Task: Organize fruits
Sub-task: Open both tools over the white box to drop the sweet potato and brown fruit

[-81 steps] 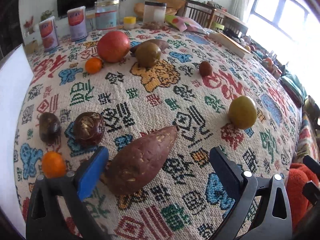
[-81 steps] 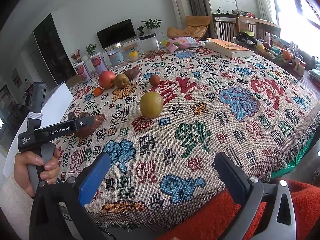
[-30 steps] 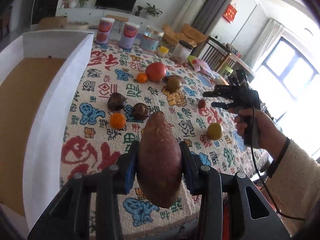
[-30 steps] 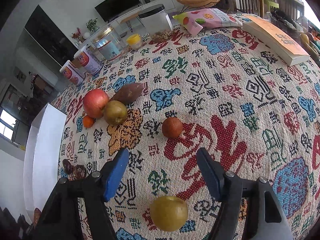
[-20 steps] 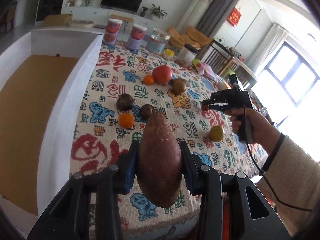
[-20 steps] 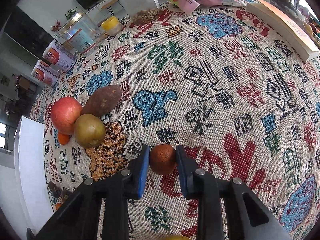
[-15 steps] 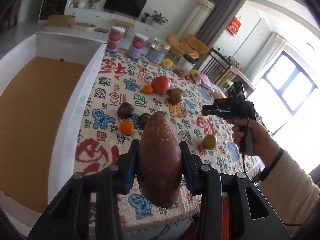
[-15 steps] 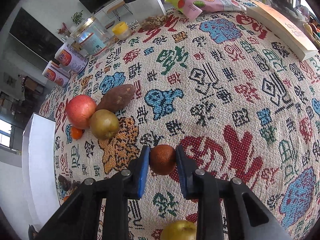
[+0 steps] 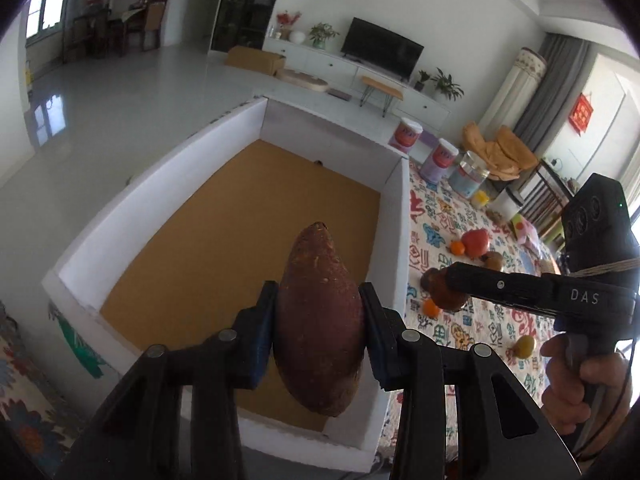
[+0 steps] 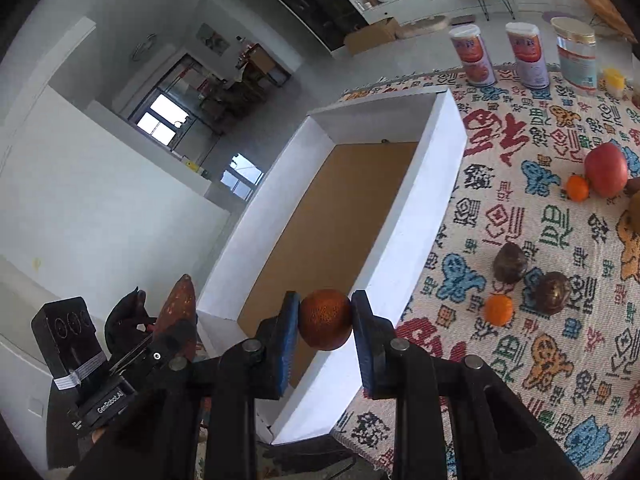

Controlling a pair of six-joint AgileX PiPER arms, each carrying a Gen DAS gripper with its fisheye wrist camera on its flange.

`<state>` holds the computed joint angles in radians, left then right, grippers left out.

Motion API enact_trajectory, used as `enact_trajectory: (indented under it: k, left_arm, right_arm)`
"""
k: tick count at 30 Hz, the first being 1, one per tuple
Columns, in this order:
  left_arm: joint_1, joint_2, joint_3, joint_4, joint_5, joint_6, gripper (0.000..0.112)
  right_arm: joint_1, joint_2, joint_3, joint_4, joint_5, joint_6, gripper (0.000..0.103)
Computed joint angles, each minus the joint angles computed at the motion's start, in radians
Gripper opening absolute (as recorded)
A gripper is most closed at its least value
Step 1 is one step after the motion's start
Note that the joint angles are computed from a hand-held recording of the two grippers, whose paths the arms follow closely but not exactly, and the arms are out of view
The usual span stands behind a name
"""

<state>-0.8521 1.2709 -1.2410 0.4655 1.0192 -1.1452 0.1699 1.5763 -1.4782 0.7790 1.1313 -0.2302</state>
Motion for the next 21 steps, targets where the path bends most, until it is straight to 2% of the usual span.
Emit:
enact_trajectory:
  k: [4,9,12,13,14,15,16,17,19,21]
  left_arm:
    - [0.036,0.015,0.080,-0.035,-0.018,-0.005,0.041]
    - [0.031,0.050,0.075,-0.021,-0.032,-0.022,0.042]
    - [-0.007,0.080,-0.004,0.076,0.014,-0.061,0.060]
    - [-0.018,0.088,-0.027,0.105,0.025,-0.072,0.070]
    - [-0.031,0.092,-0.044,0.132,0.034,-0.083,0.076]
    - [-0.053,0.101,-0.061,0.173,0.046,-0.106,0.077]
    - [-0.077,0.114,-0.072,0.214,0.051,-0.135,0.078]
    - [-0.099,0.126,-0.076,0.247,0.046,-0.168,0.079]
    - [-0.120,0.151,-0.073,0.268,-0.001,-0.188,0.080]
    - [-0.138,0.223,-0.112,0.260,-0.003,-0.148,0.080]
  right_arm:
    - [0.167,0.043,0.029,-0.075,-0.094,0.063,0.027]
    - [0.195,0.063,0.063,-0.122,-0.137,0.096,0.033]
    - [0.137,0.015,0.074,-0.101,-0.137,0.084,0.037]
    - [0.113,-0.004,0.063,-0.101,-0.125,0.080,0.040]
    - [0.088,-0.025,0.052,-0.101,-0.113,0.075,0.044]
    - [0.058,-0.055,0.047,-0.096,-0.101,0.056,0.047]
    - [0.028,-0.092,0.050,-0.100,-0.096,0.029,0.056]
    - [0.004,-0.127,0.064,-0.118,-0.102,0.006,0.071]
    - [-0.046,-0.236,0.150,-0.221,-0.149,-0.018,0.087]
    - [-0.115,-0.360,0.315,-0.317,-0.235,-0.042,0.093]
